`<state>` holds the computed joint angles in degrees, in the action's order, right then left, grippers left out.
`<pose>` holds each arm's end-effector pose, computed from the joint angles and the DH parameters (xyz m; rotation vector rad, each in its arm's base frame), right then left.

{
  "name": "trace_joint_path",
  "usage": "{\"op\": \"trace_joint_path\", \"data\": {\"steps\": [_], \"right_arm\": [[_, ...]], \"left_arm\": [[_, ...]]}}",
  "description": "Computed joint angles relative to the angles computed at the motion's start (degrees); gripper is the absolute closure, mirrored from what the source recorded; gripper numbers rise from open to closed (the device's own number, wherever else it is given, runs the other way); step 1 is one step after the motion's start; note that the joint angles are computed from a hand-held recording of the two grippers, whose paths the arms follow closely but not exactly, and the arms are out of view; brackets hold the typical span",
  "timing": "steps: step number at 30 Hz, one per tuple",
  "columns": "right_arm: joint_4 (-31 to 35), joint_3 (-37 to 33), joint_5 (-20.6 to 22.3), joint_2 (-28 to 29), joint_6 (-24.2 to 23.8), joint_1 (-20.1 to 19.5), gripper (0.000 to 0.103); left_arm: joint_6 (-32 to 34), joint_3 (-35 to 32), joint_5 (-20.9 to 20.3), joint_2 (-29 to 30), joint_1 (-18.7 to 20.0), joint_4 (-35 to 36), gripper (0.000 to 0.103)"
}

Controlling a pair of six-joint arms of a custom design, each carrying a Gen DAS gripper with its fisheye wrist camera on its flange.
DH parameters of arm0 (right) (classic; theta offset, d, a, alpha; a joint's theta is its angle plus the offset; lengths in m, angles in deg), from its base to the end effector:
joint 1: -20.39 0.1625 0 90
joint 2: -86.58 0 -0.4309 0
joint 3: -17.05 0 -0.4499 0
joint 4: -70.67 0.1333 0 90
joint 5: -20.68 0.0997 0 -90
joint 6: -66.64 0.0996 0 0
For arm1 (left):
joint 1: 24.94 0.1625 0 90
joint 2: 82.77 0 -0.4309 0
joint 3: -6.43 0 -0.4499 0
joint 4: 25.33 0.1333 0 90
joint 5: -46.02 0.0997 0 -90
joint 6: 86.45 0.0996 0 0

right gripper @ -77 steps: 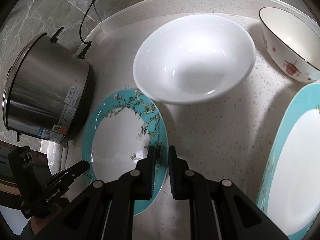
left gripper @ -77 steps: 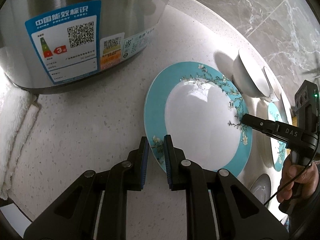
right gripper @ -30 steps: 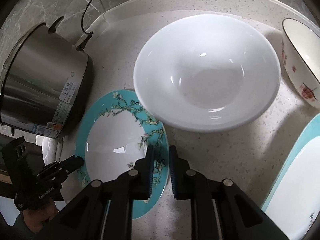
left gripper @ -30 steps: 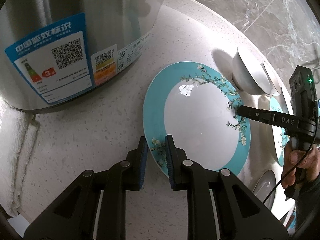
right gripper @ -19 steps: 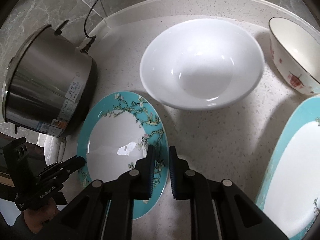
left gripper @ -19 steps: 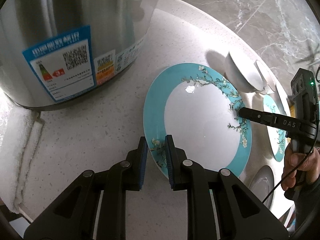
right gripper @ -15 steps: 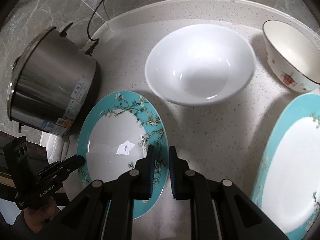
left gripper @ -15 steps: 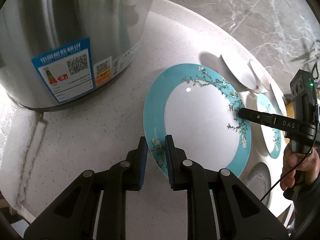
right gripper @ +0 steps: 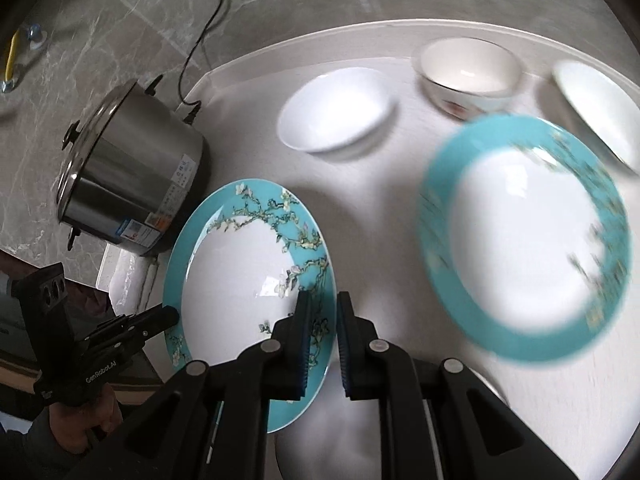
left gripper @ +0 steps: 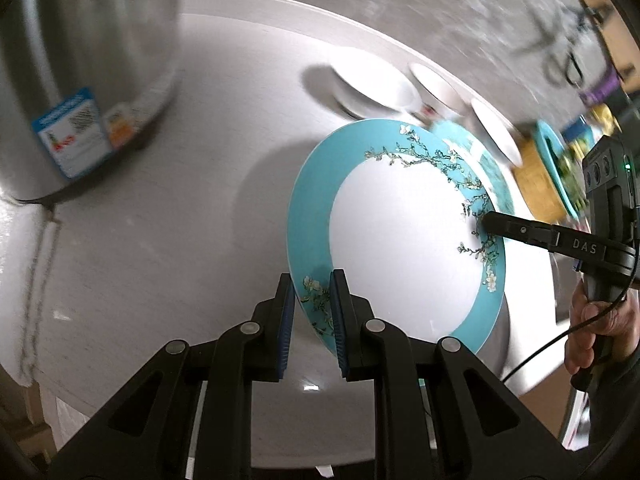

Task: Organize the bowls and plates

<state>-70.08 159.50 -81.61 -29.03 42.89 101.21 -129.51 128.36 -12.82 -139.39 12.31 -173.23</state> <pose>0.0555 -0.3592 0.2994 0.2897 -2.7664 0.4798 -0.2964 -0.4576 0.0162 0.2715 2.6368 -0.4333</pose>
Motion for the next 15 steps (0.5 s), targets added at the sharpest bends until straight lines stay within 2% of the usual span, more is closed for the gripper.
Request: {"op": "trace_joint_path", "data": {"steps": [4,7,15], "right_arm": [[4.9,3.7,1.1,-11.3,-1.2,-5.6,0.089],[7.7,5.5,1.9,-17.7,-2.7,-9.9,0.089],[17.5,9.1,8.8,-34.4,-10.4,-27.1,0.089]], "left_arm": [[1.7,-0.9,-3.7,2.6,-1.8,-0.1,0.087],[3.2,-1.6,-5.8,4.6,-3.0,-0.1,0.088],[5.9,-3.2,-10.0,10.1,-5.2,0.6,0.087]]}}
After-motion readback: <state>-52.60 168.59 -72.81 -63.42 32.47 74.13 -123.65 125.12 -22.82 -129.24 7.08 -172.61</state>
